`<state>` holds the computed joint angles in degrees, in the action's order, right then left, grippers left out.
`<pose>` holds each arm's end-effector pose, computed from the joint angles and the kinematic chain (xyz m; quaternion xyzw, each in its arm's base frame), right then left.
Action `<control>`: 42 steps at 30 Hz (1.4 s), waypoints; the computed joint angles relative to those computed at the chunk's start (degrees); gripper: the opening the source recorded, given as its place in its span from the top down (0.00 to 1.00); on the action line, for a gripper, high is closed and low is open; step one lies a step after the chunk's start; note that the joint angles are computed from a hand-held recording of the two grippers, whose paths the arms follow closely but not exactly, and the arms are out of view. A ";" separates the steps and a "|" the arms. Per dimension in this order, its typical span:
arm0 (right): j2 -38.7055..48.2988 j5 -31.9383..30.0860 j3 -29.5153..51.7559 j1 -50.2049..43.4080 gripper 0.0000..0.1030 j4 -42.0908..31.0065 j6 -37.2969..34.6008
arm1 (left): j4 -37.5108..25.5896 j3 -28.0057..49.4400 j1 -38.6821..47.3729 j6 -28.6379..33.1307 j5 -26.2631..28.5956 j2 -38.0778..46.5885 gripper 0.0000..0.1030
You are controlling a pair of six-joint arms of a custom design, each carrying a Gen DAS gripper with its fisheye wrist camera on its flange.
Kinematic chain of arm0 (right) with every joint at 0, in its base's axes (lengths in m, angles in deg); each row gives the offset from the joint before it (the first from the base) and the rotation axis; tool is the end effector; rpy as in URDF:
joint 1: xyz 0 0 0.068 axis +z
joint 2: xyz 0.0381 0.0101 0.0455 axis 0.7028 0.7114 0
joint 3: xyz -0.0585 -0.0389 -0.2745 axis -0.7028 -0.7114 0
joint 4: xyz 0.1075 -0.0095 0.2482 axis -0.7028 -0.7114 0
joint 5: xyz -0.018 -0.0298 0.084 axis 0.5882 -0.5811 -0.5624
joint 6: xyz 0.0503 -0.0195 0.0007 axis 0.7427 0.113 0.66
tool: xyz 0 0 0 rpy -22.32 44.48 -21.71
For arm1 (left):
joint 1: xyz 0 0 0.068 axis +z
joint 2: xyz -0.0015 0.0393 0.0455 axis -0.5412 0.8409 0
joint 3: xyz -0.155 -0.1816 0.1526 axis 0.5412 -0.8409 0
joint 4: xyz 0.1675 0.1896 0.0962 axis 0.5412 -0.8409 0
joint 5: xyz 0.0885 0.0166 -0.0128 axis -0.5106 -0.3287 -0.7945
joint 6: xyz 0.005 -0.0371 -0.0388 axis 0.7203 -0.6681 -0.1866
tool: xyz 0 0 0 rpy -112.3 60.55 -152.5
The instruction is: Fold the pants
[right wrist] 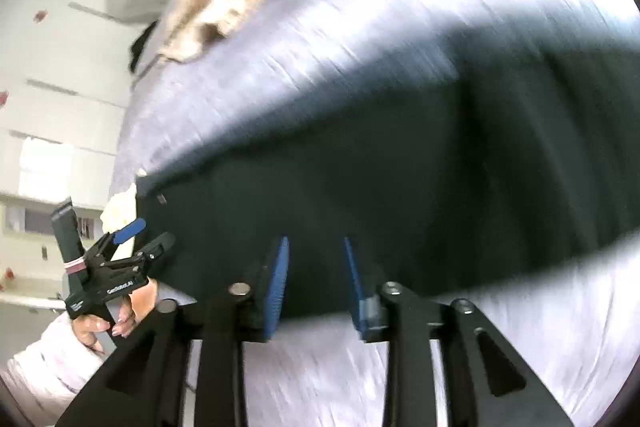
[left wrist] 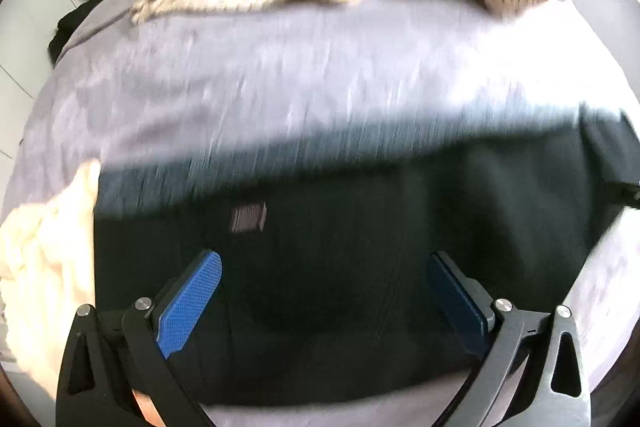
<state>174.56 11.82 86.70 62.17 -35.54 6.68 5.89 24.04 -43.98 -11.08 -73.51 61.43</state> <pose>0.2812 0.1048 0.2160 0.0375 0.9575 0.2700 0.0940 0.3298 -0.0646 0.2136 0.0713 0.9804 -0.0101 0.1832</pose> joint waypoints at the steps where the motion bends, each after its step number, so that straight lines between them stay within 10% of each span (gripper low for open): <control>1: 2.77 -0.41 2.43 0.07 0.49 0.24 -1.09 | 0.77 3.22 -0.59 -1.88 0.31 3.43 0.00; 7: 25.35 3.49 21.15 5.84 0.51 1.13 -3.66 | 5.63 10.50 -1.13 -7.74 -7.32 16.61 0.00; 11: 24.64 4.96 18.90 1.28 0.75 5.49 -2.99 | 6.68 12.18 3.78 -7.41 -9.09 20.14 0.00; 16: 22.95 9.07 19.40 -5.25 0.72 3.03 -0.35 | 3.44 10.47 9.07 -7.75 -9.08 14.78 0.00; 27: 5.01 6.58 -0.62 6.33 0.60 -3.11 1.72 | 2.76 -13.12 13.17 0.64 -13.17 -3.45 0.00; 42: -44.55 6.90 -18.47 -5.51 0.47 -26.74 23.53 | -11.24 -5.47 -4.00 -3.94 -3.88 -11.19 0.00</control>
